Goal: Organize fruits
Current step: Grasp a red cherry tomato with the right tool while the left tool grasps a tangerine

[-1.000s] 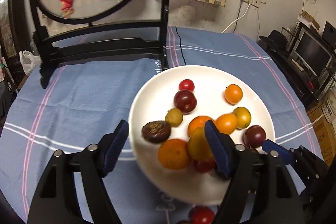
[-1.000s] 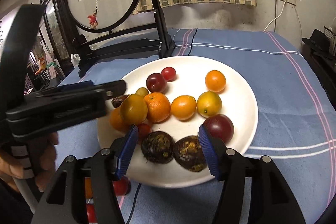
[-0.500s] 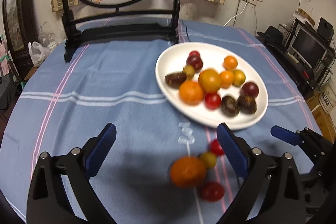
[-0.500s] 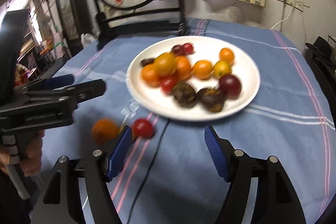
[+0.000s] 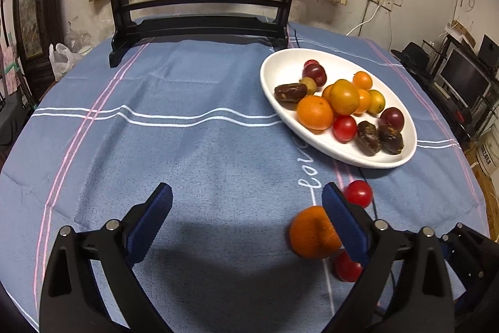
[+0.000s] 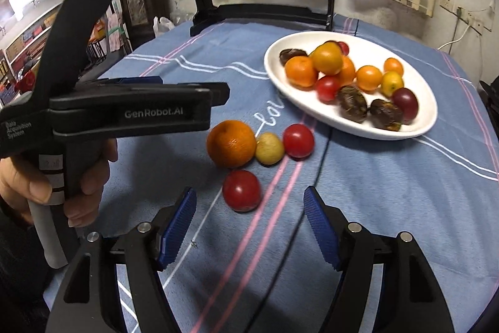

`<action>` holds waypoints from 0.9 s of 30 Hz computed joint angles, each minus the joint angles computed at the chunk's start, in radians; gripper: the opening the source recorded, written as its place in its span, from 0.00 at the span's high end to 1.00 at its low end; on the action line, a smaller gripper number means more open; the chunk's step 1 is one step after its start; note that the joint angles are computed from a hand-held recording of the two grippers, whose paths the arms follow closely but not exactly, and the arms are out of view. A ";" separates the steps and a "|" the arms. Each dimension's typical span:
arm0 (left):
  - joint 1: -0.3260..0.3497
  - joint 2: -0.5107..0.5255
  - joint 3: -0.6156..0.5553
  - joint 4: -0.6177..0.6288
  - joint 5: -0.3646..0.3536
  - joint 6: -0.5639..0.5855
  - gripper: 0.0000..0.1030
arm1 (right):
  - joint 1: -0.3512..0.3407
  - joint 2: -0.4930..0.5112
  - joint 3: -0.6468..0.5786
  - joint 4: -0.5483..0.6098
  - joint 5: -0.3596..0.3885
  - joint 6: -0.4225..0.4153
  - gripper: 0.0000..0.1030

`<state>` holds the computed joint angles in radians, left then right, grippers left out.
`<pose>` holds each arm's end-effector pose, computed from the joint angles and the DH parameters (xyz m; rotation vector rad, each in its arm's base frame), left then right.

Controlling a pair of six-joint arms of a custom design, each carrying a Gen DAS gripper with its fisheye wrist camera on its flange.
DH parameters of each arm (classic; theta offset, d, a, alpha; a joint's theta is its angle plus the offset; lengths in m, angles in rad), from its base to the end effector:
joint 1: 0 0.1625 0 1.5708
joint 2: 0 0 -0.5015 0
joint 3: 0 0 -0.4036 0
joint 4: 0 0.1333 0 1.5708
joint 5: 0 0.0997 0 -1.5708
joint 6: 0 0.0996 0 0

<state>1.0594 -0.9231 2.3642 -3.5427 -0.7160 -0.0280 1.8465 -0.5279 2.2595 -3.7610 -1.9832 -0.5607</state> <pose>-0.0501 -0.5152 0.1563 0.2747 2.3073 -0.8840 0.2255 -0.4542 -0.0210 0.9485 -2.4498 0.5283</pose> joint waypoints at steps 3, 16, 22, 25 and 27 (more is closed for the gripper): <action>0.008 -0.005 -0.008 0.035 -0.003 -0.013 0.08 | 0.002 0.010 -0.012 0.021 -0.004 -0.005 0.30; 0.012 0.006 -0.012 0.031 0.009 -0.003 0.08 | -0.008 0.043 -0.041 0.042 -0.022 0.057 0.40; 0.005 0.016 -0.008 0.020 0.017 0.016 0.08 | 0.005 0.073 -0.045 -0.016 -0.051 0.026 0.40; 0.004 0.019 -0.007 0.015 0.020 0.024 0.08 | 0.001 0.072 -0.041 -0.027 -0.041 0.024 0.40; 0.005 0.019 -0.008 0.015 0.022 0.024 0.08 | -0.002 0.071 -0.039 -0.035 -0.041 0.028 0.48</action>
<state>1.0649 -0.9037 2.3561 -3.5279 -0.6942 -0.0044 1.8448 -0.4564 2.2209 -3.7956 -2.0240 -0.5329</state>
